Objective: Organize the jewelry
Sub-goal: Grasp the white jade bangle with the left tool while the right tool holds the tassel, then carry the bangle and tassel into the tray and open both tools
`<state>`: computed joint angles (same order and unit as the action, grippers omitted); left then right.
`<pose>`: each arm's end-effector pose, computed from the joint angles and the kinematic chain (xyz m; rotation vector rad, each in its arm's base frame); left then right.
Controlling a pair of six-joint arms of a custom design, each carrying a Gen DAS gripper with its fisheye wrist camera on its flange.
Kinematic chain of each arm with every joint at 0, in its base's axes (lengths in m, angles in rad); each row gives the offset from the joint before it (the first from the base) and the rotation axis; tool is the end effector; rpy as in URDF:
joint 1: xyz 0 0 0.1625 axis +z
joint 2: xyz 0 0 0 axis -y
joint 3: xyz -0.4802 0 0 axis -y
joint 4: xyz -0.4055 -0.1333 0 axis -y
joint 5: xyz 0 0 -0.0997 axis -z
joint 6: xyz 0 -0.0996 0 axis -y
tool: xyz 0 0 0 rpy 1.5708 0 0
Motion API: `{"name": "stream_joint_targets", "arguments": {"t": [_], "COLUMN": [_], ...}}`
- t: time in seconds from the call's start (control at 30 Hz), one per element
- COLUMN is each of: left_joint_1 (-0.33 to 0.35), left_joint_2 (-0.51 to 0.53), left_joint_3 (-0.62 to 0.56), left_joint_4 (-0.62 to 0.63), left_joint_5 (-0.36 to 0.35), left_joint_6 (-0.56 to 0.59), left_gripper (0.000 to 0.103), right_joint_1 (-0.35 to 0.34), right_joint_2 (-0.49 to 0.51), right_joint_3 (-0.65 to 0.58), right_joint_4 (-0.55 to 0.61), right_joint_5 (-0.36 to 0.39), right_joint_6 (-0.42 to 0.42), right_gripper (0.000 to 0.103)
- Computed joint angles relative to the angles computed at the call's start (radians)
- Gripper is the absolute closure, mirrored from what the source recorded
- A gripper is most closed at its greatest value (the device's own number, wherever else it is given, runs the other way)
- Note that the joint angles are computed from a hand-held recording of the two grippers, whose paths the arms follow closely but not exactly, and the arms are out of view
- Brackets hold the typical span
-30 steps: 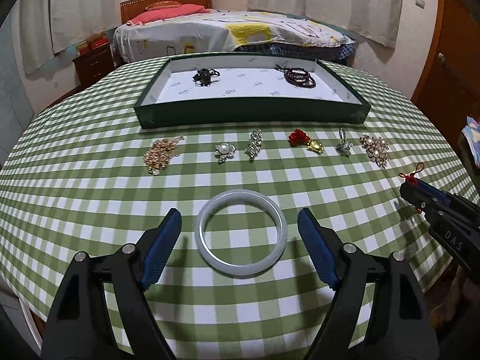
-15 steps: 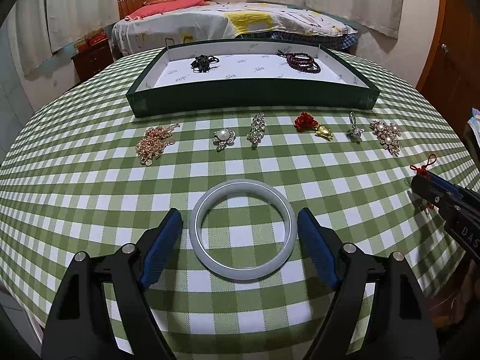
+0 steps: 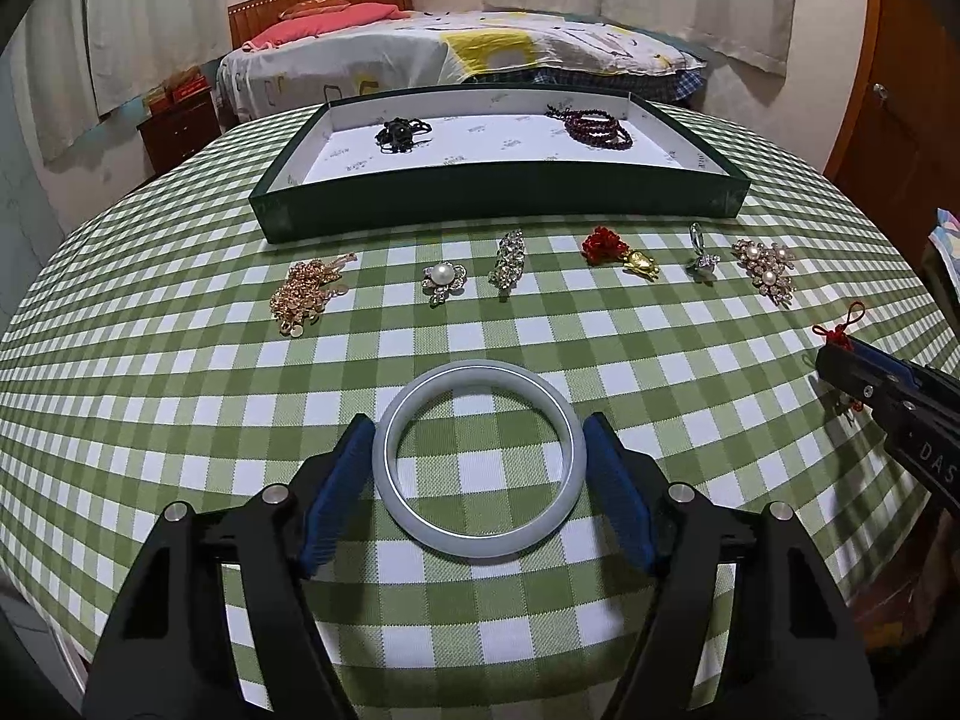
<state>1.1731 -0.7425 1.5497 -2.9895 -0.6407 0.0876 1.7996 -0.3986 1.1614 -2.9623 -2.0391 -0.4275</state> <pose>-0.0940 -0.7740 0.2028 0.1883 2.1946 -0.8470 0.2830 -0.8259 0.0555 0.6270 -2.4479 0.7555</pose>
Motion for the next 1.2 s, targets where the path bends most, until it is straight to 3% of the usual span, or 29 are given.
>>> {"name": "stream_joint_targets", "arguments": {"t": [0.8, 1.0, 1.2], "left_joint_1": [-0.017, -0.011, 0.007], "left_joint_2": [-0.039, -0.03, 0.032], "left_joint_3": [0.014, -0.064, -0.218], "left_joint_4": [-0.083, -0.087, -0.078], "left_joint_5": [0.009, -0.02, -0.057], "left_joint_6": [0.062, 0.097, 0.178], "left_gripper": [0.034, 0.034, 0.034], "right_joint_1": [0.018, 0.037, 0.05], "right_joint_2": [0.016, 0.062, 0.164], "right_joint_3": [-0.05, -0.177, -0.411], "right_joint_4": [0.013, 0.062, 0.164], "right_joint_5": [0.016, 0.055, 0.1], "right_joint_6": [-0.019, -0.032, -0.043], "right_gripper": [0.082, 0.082, 0.082]}}
